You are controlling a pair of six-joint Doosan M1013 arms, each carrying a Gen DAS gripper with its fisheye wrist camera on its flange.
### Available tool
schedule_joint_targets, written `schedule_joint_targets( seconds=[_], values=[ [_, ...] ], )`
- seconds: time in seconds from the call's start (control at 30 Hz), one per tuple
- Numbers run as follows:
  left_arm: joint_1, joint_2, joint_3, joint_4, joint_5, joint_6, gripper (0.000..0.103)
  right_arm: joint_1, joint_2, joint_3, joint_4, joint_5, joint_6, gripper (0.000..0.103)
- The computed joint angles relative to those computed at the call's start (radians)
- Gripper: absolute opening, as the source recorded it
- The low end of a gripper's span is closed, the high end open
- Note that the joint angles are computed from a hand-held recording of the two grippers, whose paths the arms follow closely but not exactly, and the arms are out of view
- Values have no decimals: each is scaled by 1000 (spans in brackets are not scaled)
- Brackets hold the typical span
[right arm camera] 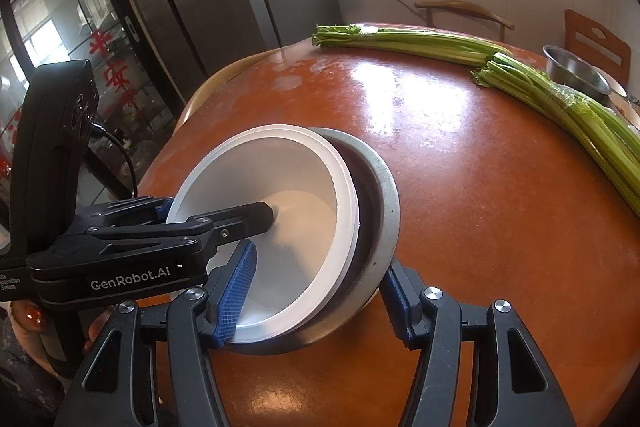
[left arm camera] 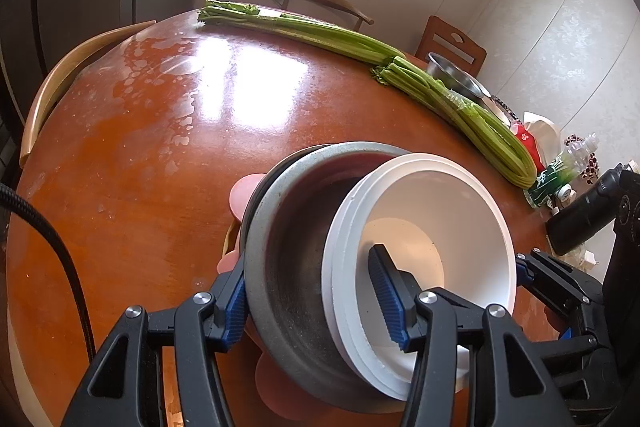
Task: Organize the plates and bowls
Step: 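Lower the bowl stack onto the silver tray with the left tool, then open the left tool and pull it back from the stack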
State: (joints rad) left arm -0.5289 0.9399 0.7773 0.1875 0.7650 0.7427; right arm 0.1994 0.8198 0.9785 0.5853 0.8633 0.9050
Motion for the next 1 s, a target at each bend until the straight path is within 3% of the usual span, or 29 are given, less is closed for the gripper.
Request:
schedule_joint_targets(
  seconds=[0.47,0.63,1.0],
  values=[
    [-4,-4,3,19,1,-14,55,0,-2,2,-12,-4,1,63],
    [-17,-12,6,145,34,-96,55,1,-1,1,-12,-8,-2,63],
    [-22,-32,36,187,25,-132,56,2,-16,25,-12,-44,-3,63]
  ],
)
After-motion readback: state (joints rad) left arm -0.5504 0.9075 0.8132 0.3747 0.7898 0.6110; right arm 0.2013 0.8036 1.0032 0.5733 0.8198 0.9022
